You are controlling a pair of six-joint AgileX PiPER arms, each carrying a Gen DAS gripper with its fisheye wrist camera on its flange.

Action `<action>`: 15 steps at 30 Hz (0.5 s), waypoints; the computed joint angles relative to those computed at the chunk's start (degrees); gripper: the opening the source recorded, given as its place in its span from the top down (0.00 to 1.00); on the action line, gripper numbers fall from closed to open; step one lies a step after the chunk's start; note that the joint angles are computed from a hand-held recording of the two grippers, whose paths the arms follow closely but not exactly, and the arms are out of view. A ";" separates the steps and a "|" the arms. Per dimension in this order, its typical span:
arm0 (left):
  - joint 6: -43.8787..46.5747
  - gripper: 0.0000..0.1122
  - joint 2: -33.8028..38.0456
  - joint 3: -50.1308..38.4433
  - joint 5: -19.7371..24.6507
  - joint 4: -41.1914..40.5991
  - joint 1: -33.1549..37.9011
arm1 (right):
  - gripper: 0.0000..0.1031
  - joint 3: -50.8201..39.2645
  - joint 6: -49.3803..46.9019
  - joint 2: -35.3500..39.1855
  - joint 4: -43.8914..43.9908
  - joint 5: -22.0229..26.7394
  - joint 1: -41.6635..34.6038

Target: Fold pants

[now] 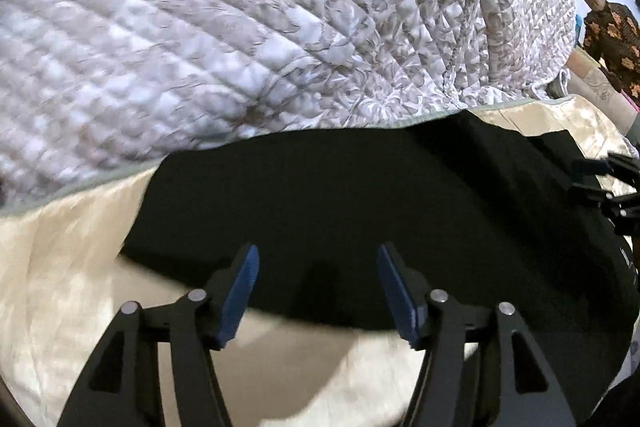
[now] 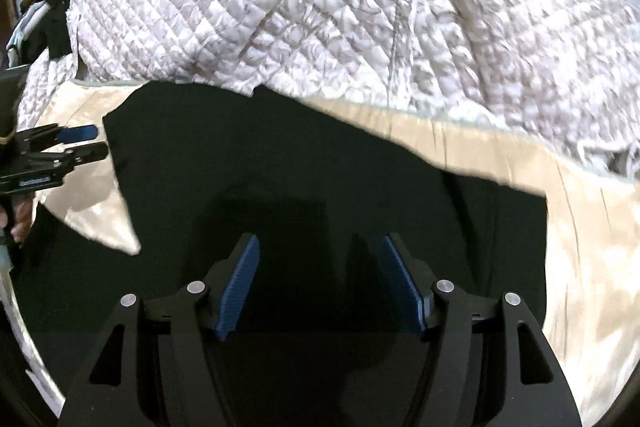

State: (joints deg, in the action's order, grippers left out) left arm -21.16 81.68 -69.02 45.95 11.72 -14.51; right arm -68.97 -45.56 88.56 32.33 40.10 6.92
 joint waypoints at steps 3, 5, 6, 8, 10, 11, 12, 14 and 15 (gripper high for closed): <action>4.07 0.41 6.47 -4.81 -2.12 -2.31 2.49 | 0.37 -8.11 -1.44 6.91 0.12 1.99 -0.09; 6.67 0.36 10.23 -8.12 -3.06 -4.40 3.84 | 0.37 -13.61 -2.24 11.44 0.93 3.82 -0.37; 7.74 0.35 12.32 -9.97 -3.54 -5.12 4.39 | 0.37 -15.59 -2.36 13.05 1.05 4.27 -0.32; 9.52 0.35 15.78 -13.23 -3.85 -5.79 4.83 | 0.37 -19.98 -2.93 16.67 1.55 5.39 -0.24; 12.00 0.34 18.97 -16.20 -3.92 -7.48 5.20 | 0.37 -24.75 -3.63 20.56 2.05 7.33 -0.06; 13.34 0.33 20.33 -17.45 -3.47 -8.59 5.37 | 0.37 -26.45 -3.53 22.05 1.92 7.78 0.15; 14.33 0.33 21.99 -18.86 -2.54 -9.13 5.35 | 0.37 -28.20 -3.58 23.61 2.16 8.72 0.26; 14.78 0.32 23.98 -19.76 -1.92 -8.09 4.90 | 0.37 -30.19 -3.86 25.82 1.61 9.32 0.86; 14.18 0.32 24.01 -18.97 -2.99 -6.51 4.29 | 0.37 -30.61 -3.36 26.55 -0.46 8.76 1.73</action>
State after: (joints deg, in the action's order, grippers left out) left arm -6.98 105.69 -87.98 42.95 5.21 -10.22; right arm -99.58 -48.91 115.10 31.87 48.87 8.65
